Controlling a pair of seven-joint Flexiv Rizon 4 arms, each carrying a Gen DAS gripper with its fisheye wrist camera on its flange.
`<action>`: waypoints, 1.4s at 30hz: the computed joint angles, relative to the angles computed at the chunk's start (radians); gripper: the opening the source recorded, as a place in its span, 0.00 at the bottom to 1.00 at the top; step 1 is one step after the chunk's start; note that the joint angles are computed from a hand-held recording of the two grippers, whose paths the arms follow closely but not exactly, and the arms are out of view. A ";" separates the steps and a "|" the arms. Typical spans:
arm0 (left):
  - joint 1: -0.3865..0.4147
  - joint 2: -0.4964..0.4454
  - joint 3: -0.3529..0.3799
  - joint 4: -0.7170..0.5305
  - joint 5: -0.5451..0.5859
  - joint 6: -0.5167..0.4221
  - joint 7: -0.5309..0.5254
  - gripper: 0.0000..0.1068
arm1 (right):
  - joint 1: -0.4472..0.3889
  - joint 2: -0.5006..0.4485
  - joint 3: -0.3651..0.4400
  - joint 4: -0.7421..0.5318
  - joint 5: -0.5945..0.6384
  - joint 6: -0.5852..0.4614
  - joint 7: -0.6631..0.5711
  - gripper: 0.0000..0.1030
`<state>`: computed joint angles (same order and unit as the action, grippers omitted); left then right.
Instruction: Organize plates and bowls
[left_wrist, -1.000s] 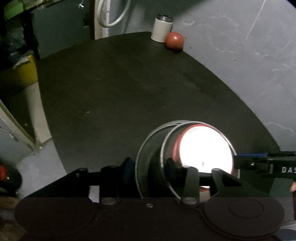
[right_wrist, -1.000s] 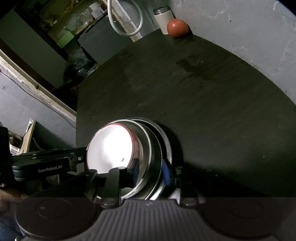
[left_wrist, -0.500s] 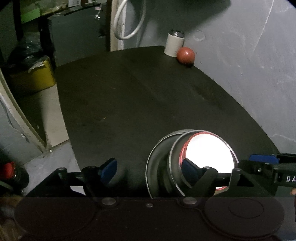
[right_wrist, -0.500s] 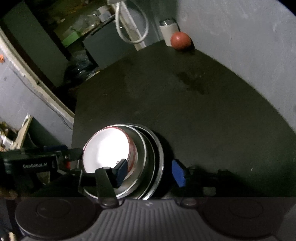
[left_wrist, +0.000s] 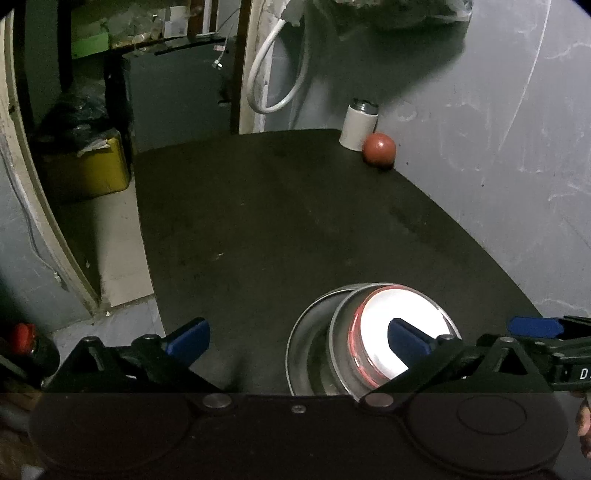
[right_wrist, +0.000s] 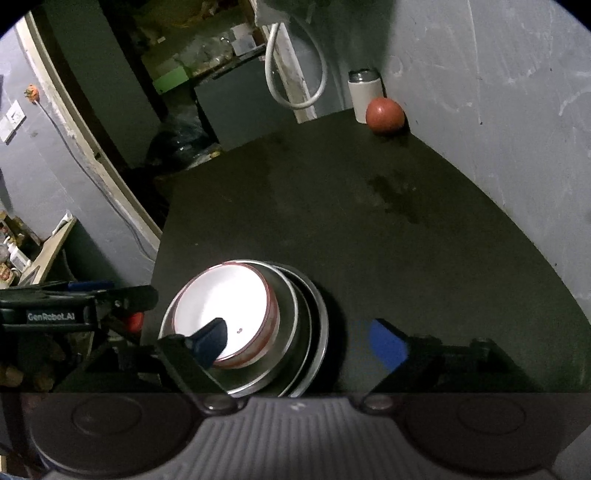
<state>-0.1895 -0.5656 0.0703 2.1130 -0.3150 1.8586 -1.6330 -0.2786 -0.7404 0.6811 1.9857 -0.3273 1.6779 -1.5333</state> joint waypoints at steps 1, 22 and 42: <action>-0.012 -0.002 0.010 -0.002 -0.005 0.000 -0.001 0.96 | -0.004 -0.003 0.003 -0.001 0.000 0.003 -0.003 0.94; -0.303 -0.074 0.183 0.011 -0.296 0.119 0.043 0.96 | -0.096 -0.051 -0.001 0.052 -0.236 0.173 0.025 1.00; -0.287 -0.054 0.027 0.097 -0.512 0.320 0.205 0.96 | 0.015 0.035 -0.212 0.164 -0.371 0.426 0.183 1.00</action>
<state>-0.4768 -0.6198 0.0978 2.2095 -0.8274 2.1782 -1.4279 -0.2636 -0.7055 0.4690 2.1501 -0.6983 2.1034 -1.3498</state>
